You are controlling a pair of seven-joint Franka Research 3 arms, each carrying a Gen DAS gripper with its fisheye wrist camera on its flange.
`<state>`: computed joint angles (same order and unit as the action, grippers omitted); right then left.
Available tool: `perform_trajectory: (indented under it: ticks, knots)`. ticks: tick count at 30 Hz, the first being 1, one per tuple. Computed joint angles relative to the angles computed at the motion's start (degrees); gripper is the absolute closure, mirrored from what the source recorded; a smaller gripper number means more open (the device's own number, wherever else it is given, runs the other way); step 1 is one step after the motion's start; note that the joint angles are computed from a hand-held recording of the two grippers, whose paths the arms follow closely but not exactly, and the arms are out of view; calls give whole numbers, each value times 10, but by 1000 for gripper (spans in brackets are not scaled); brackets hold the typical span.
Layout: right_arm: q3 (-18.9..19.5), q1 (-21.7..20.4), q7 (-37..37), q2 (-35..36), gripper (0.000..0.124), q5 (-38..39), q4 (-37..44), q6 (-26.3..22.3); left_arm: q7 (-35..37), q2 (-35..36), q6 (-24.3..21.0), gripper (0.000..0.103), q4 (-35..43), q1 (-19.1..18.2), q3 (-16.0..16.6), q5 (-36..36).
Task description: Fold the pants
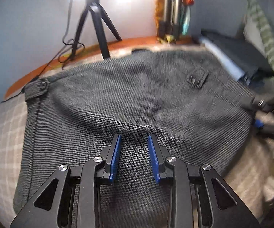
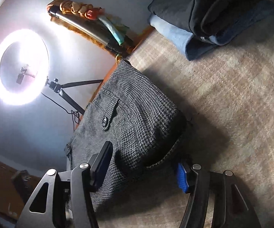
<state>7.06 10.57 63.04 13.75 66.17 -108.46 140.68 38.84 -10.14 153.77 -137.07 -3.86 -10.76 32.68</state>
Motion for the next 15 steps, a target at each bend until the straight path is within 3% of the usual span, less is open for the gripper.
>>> perform_trajectory:
  ticks: [3, 7, 9, 15]
  knots:
    - [1, -1, 0, 7, 71, 8, 6, -1, -28, 12, -3, 75, 3, 7, -10, 50]
    - [2, -1, 6, 13, 84, 5, 13, 6, -31, 6, -13, 76, 5, 1, -6, 54]
    - [1, 0, 10, 11, 90, -2, 11, 10, -67, -7, -9, 76, 3, 5, -14, 81]
    - [3, 3, 3, 4, 97, -12, 5, 29, -89, 25, -44, 76, 57, -3, -25, 126]
